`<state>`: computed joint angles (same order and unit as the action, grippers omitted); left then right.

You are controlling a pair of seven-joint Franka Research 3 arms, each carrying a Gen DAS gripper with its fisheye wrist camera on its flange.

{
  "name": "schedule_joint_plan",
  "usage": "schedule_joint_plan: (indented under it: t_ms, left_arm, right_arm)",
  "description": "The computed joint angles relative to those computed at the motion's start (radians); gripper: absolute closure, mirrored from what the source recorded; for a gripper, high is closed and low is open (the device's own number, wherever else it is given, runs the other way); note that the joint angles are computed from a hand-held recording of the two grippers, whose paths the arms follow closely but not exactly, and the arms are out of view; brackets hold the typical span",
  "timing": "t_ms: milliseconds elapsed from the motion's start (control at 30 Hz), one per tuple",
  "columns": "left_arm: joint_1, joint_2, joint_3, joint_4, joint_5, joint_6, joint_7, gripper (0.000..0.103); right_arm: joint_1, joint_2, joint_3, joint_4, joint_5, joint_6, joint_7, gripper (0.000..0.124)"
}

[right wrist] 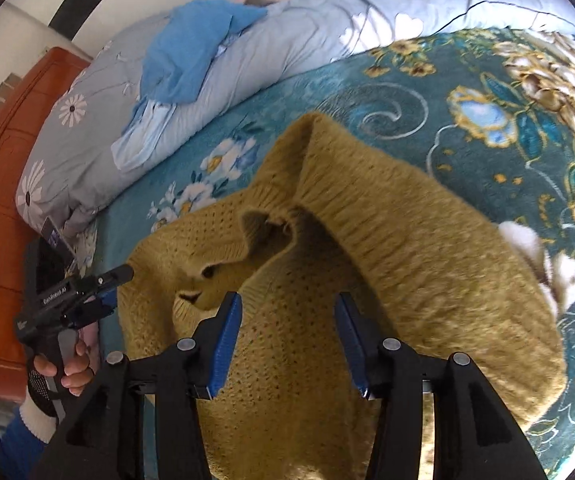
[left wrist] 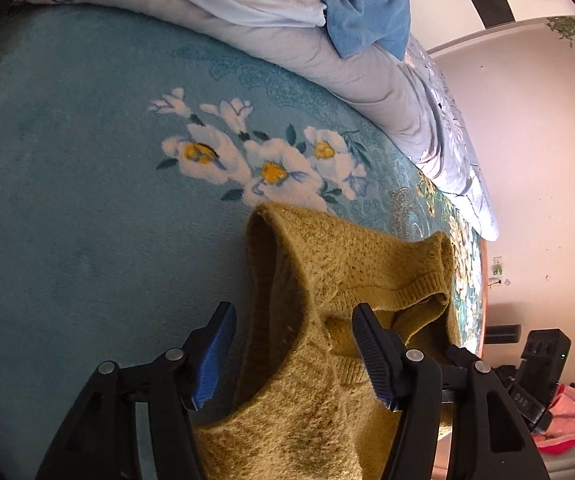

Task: Fold clothes

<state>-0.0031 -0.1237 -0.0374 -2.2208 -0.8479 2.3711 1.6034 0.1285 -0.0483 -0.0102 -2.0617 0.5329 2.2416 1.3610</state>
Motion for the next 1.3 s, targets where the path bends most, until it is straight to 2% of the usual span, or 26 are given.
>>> schedule_joint_plan:
  t_ms: [100, 200, 233, 267, 367, 400, 433, 533, 600, 667, 867, 967, 1100, 1200, 1233, 1267, 1300]
  left_arm:
    - [-0.004, 0.021, 0.000, 0.012, -0.044, -0.024, 0.010, 0.039]
    - [0.000, 0.030, -0.004, 0.011, -0.093, -0.029, 0.021, 0.041]
    - [0.001, 0.032, -0.006, 0.010, -0.106, -0.029, 0.025, 0.047]
    - [0.002, 0.034, -0.010, 0.013, -0.100, -0.029, 0.024, 0.065]
    - [0.003, 0.040, -0.011, 0.021, -0.141, -0.033, 0.059, 0.093]
    - [0.003, 0.040, -0.010, 0.022, -0.175, -0.034, 0.082, 0.095]
    - [0.003, 0.030, -0.003, 0.015, -0.269, -0.035, 0.138, 0.097]
    - [0.008, 0.004, 0.017, -0.002, -0.540, -0.058, 0.297, 0.097]
    - [0.016, -0.017, 0.025, -0.011, -0.667, -0.065, 0.364, 0.097]
    - [0.026, -0.028, 0.029, -0.014, -0.738, -0.072, 0.386, 0.098]
    - [0.039, -0.050, 0.021, -0.027, -0.682, -0.057, 0.340, 0.098]
    - [0.041, -0.063, 0.029, -0.053, -0.679, -0.067, 0.323, 0.098]
    - [0.036, -0.078, 0.030, -0.068, -0.682, -0.071, 0.316, 0.098]
    - [0.030, -0.083, 0.029, -0.053, -0.658, -0.078, 0.317, 0.098]
    - [0.029, -0.085, 0.030, -0.049, -0.649, -0.082, 0.318, 0.098]
    - [0.028, -0.087, 0.031, -0.044, -0.641, -0.086, 0.320, 0.098]
    - [0.026, -0.089, 0.032, -0.039, -0.632, -0.089, 0.321, 0.098]
  right_arm:
    - [0.000, 0.030, 0.002, 0.006, -0.045, 0.002, 0.020, 0.074]
    - [-0.021, 0.033, -0.014, -0.002, -0.059, 0.040, 0.058, 0.074]
    - [-0.029, 0.032, -0.020, -0.004, -0.069, 0.055, 0.072, 0.074]
    - [-0.038, 0.032, -0.026, -0.004, -0.078, 0.064, 0.085, 0.074]
    - [-0.066, 0.044, -0.043, 0.008, -0.082, 0.072, 0.109, 0.074]
    - [-0.075, 0.049, -0.047, 0.012, -0.070, 0.072, 0.104, 0.074]
    - [-0.083, 0.054, -0.050, 0.015, -0.066, 0.073, 0.100, 0.075]
    - [-0.097, 0.065, -0.052, 0.022, -0.058, 0.069, 0.088, 0.075]
    - [-0.102, 0.068, -0.051, 0.021, -0.049, 0.069, 0.075, 0.075]
    - [-0.102, 0.070, -0.046, 0.020, -0.036, 0.066, 0.054, 0.074]
    - [-0.082, 0.065, -0.025, 0.020, 0.033, 0.050, -0.095, 0.074]
    - [-0.068, 0.073, -0.017, 0.033, 0.073, 0.044, -0.125, 0.074]
    - [-0.047, 0.106, -0.001, 0.071, 0.105, 0.040, -0.120, 0.074]
    - [-0.019, 0.136, 0.011, 0.106, 0.022, 0.058, -0.034, 0.075]
    - [-0.011, 0.145, 0.012, 0.115, -0.014, 0.067, 0.002, 0.076]
    - [-0.005, 0.148, 0.013, 0.119, -0.040, 0.072, 0.034, 0.086]
    - [-0.001, 0.151, 0.012, 0.124, -0.058, 0.073, 0.064, 0.102]
